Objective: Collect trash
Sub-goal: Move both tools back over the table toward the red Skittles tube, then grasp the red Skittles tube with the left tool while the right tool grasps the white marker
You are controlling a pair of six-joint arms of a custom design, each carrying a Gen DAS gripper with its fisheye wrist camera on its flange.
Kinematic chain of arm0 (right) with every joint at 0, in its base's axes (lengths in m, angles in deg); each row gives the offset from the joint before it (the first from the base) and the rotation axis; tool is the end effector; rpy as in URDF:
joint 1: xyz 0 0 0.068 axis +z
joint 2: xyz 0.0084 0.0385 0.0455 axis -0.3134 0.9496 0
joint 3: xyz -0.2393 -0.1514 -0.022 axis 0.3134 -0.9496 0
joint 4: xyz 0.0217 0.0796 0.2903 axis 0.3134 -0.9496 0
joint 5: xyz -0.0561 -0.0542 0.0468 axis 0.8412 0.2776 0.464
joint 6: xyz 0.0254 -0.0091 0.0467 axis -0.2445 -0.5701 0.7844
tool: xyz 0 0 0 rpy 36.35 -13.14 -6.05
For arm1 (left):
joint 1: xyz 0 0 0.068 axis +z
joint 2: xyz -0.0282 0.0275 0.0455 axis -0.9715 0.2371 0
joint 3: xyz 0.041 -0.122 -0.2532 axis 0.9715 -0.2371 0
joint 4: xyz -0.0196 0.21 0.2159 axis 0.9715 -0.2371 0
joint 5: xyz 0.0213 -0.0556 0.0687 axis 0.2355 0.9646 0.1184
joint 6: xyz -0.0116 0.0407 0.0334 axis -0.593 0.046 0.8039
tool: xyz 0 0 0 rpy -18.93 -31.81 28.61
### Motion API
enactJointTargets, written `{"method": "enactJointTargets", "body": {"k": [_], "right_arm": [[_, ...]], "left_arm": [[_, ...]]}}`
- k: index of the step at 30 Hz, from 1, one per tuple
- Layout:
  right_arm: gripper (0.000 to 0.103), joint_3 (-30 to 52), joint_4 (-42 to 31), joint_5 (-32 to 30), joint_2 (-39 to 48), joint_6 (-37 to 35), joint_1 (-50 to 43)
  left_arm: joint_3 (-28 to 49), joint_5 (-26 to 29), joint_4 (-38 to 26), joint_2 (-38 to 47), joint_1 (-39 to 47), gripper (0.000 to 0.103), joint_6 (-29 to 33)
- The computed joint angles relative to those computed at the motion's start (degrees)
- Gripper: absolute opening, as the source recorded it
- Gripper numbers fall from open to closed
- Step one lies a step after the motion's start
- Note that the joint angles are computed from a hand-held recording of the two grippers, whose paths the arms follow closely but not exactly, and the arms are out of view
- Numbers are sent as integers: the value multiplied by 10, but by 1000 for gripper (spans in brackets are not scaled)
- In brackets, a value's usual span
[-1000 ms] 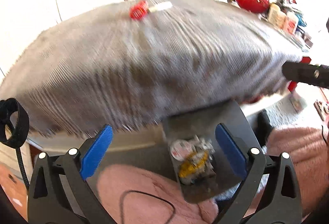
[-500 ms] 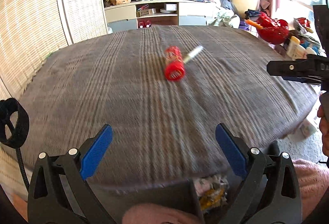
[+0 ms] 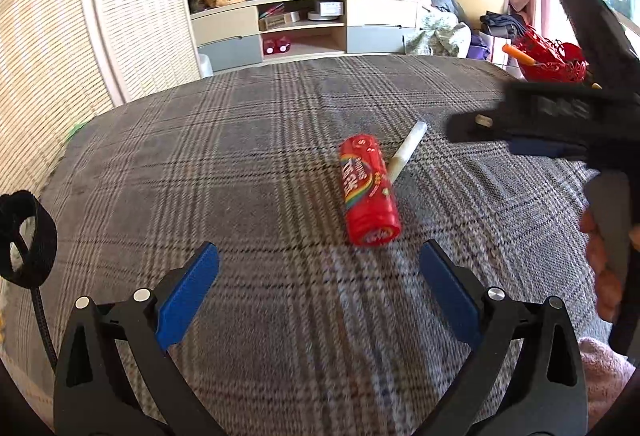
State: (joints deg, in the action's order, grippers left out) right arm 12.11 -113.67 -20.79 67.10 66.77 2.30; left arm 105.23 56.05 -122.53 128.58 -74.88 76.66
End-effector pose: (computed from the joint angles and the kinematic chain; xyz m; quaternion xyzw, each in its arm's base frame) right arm 0.2128 0.0752 0.4022 0.1774 0.9243 0.1185 0.3164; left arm 0.2292 -0.0065 0.3945 0.2542 0.8889 -0.0781 0.3731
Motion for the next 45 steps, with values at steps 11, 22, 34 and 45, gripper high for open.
{"method": "enactJointTargets", "body": {"k": [11,22,34,45], "right_arm": [[43,-2,49,-66,64,4,-48],[41,34,42,-3,117,-15,-9],[15,7,-6,-21,60,-50,-16],[15,-39,-115,24,-58,-27,93]], "left_arm": [[-8,-14,47,42,-54,74,-26],[9,5,24,86,-54,44,-9],[-6,31,-4,56,-19,33,8],[-58,69,-76,-53,35,33,57]]}}
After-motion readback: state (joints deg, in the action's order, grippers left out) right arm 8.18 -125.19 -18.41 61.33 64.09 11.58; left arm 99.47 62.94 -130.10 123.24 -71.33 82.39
